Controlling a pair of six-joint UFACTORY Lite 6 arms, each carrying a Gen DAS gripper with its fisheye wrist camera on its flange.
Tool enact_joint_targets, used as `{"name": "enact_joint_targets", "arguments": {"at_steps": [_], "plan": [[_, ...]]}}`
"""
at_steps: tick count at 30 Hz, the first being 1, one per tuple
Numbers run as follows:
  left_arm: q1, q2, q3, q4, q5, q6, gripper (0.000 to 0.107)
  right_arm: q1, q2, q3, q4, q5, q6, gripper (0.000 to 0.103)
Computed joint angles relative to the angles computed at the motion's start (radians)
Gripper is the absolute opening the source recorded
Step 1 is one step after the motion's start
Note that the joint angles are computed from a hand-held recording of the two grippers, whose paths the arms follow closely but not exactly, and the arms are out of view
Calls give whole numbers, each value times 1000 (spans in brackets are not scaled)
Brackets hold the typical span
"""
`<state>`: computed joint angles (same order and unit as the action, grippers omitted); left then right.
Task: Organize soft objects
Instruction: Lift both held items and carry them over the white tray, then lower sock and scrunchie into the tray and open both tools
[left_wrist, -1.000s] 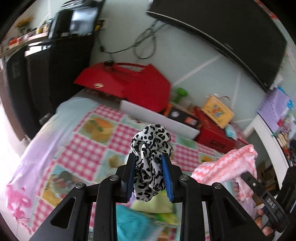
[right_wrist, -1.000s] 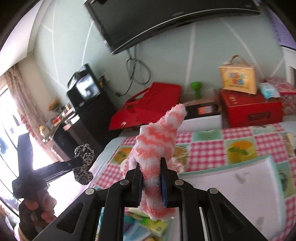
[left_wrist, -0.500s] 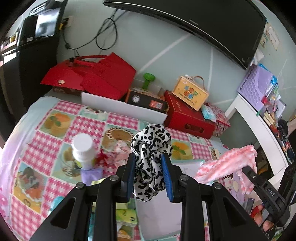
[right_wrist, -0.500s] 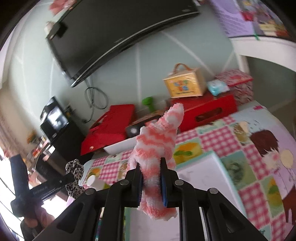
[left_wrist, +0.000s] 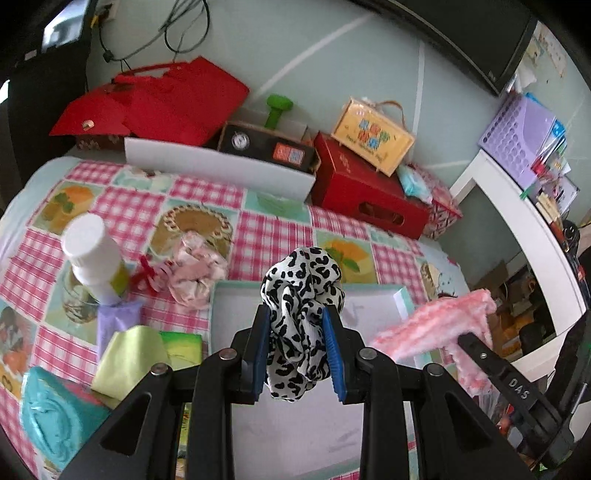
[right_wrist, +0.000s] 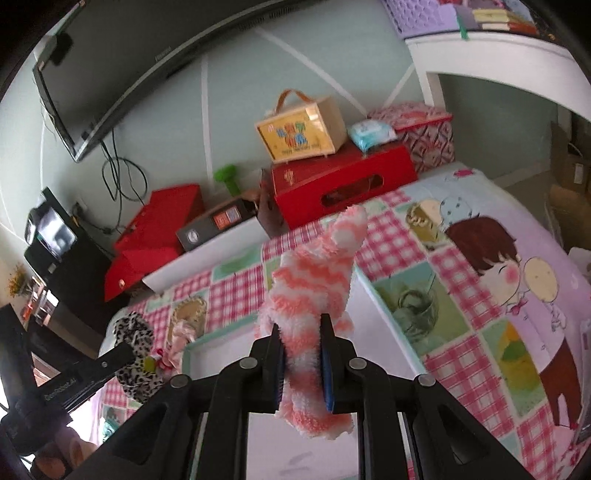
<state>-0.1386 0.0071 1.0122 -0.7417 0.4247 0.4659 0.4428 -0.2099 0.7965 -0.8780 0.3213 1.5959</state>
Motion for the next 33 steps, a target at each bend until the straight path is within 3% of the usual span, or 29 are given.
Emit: {"name": "enact_joint_targets", "arguments": {"at_steps": [12,29,31,33], "plan": [[-100,180,9,89,-90,-40,30,2,299,96,159,-54,-163,17],[-159,288,32,298,-101,-240,32,-37,450,160,518,0,-516,20],[-163,286,33,332,-95,-272,35,-39,461,172,538,16,-536,23],[-164,284,34,365,-90,-308,38,-40,473,184,554,32,-554,32]]}}
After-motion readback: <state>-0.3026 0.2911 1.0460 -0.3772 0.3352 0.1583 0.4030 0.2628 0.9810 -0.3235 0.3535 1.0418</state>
